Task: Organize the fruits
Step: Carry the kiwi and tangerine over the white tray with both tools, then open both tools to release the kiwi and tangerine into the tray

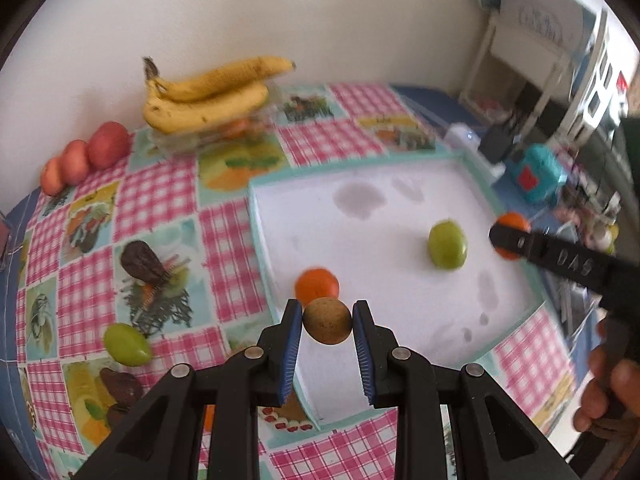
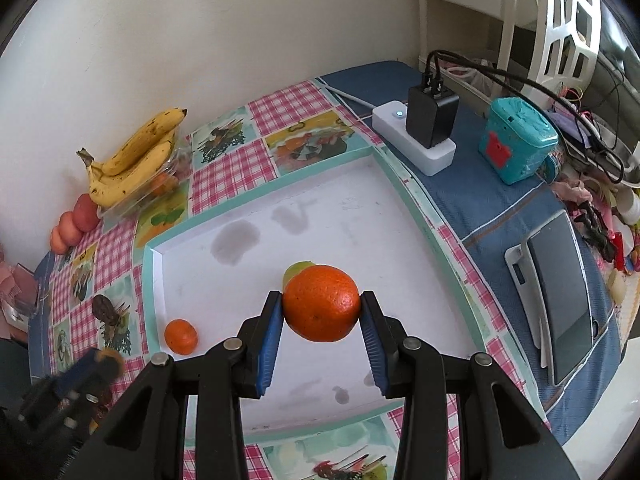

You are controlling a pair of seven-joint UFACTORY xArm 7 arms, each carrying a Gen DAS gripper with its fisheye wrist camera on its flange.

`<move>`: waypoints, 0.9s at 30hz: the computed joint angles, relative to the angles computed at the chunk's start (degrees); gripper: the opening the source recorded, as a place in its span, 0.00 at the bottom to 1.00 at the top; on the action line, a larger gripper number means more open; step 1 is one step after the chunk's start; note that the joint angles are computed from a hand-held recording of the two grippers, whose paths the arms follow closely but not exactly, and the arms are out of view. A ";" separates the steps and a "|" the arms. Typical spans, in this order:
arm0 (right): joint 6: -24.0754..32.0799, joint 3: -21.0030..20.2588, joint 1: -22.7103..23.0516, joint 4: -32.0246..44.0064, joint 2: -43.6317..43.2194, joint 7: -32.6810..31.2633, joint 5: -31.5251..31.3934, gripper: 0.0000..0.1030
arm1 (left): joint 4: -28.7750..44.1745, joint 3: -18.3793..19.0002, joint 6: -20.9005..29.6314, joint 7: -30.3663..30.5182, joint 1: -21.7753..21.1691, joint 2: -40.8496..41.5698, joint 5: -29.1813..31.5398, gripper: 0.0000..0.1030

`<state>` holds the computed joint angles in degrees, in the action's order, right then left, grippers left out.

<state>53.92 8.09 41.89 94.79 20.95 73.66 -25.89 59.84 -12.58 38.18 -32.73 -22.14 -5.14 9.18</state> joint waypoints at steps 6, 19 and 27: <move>-0.20 0.28 -1.39 -1.21 1.13 -1.32 3.53 0.39 | 1.15 -0.27 1.80 1.15 -1.28 4.02 -1.08 0.27; -0.44 0.30 -3.09 -3.62 2.64 -3.45 8.52 0.39 | 1.74 0.39 2.98 1.83 -3.00 7.19 -2.16 0.27; -0.17 0.15 -2.99 -3.42 3.17 -3.60 9.42 0.39 | 2.22 0.63 2.80 2.20 -2.96 7.67 -2.44 0.28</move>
<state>53.75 8.24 38.90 91.37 24.12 70.06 -16.48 62.05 -11.95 40.98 -30.53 -25.10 2.53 6.74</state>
